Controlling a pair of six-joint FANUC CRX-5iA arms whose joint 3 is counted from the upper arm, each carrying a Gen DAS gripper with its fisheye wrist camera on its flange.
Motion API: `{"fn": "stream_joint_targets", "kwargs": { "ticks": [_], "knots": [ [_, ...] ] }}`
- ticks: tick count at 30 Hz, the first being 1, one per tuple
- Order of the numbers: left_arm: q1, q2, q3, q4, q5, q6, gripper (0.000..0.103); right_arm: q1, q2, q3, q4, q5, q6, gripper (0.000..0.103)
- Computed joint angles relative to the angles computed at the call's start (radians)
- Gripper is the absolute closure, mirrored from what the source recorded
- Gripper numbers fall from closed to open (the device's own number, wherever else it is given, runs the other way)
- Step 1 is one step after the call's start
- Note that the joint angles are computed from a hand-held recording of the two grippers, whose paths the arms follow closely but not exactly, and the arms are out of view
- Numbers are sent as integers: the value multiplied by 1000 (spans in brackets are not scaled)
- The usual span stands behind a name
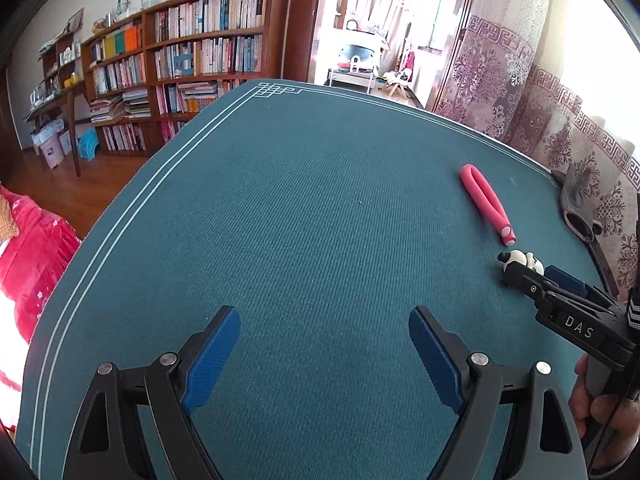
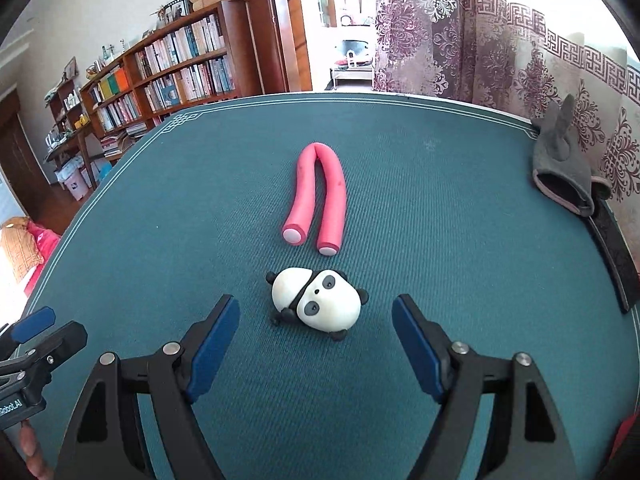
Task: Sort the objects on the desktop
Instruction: 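Grasp the panda figurine with the right tool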
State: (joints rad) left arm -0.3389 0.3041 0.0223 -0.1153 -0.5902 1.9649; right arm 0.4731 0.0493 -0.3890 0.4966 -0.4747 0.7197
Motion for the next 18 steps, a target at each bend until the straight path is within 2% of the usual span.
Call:
{"fn": "stream_joint_targets", "kwargs": {
  "ticks": [1,2,3,4,10,13,18],
  "knots": [
    [2,8,6,15,5,-17,15,-2,10,10,-7,-7,7,27],
    [2,16,12,28,9,-34,15,-1,26,29,-25,-24,24,38],
    [2,25,19,40,12,-50,15,-1,37,42,-27,-38,28,44],
    [3,33,26,57,16,-71,15,0,31,21,16,-19,-3,47],
    [-15,119,118,158,7,-188,15,7,-6,-2,-14,-32,21,49],
    [-36,176,193,198,2,-242,15,10,-46,-41,-13,-48,-14,49],
    [-78,298,390,171,-56,-259,15,11,-145,-146,-12,-22,-79,49]
  ]
}}
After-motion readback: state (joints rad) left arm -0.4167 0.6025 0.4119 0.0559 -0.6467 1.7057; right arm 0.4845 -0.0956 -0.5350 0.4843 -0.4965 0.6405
